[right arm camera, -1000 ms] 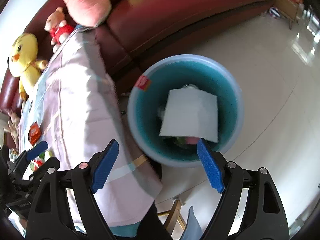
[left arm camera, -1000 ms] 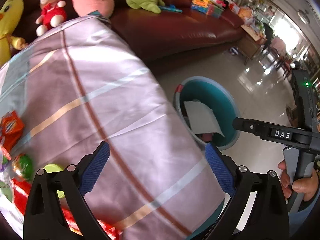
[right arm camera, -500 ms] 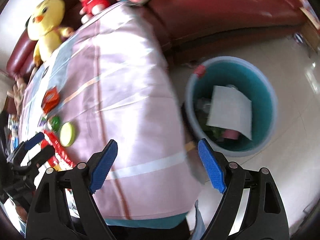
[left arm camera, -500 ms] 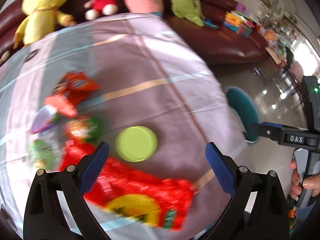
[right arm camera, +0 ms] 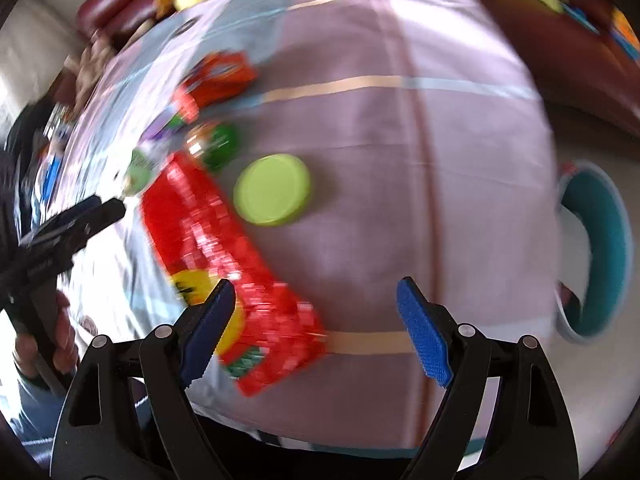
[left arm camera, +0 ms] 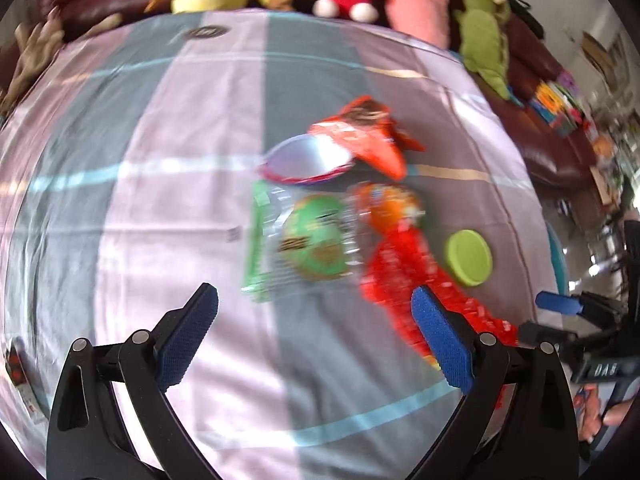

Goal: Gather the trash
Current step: 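Grasp the long red snack wrapper with the right gripper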

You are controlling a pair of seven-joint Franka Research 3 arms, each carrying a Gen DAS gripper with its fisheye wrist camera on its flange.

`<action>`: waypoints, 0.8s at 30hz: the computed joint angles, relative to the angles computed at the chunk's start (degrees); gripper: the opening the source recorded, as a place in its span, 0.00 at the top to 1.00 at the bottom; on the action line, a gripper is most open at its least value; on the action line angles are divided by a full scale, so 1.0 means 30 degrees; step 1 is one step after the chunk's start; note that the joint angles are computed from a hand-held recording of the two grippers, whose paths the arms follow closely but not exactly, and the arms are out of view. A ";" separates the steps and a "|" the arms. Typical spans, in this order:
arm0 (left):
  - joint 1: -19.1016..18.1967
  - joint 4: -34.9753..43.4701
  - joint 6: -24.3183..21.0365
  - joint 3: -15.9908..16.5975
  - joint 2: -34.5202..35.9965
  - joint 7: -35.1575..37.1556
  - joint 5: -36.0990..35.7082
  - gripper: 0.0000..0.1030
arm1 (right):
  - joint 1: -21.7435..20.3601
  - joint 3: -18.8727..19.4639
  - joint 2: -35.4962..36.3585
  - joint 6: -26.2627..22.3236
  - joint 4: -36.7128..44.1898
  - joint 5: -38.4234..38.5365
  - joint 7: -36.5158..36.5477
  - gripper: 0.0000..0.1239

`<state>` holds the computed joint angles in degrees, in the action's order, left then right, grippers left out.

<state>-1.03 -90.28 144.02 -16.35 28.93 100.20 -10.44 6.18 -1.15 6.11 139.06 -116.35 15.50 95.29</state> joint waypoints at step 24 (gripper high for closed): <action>0.1462 -0.1110 0.0043 0.0062 -0.0149 0.0475 -0.1402 0.05 | 0.2883 0.0131 0.2684 -0.0079 0.2195 -0.5208 0.0447 0.56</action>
<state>3.36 -93.61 144.15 -16.16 28.49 101.63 -14.65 14.83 -0.76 14.16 138.83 -109.77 -0.13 96.63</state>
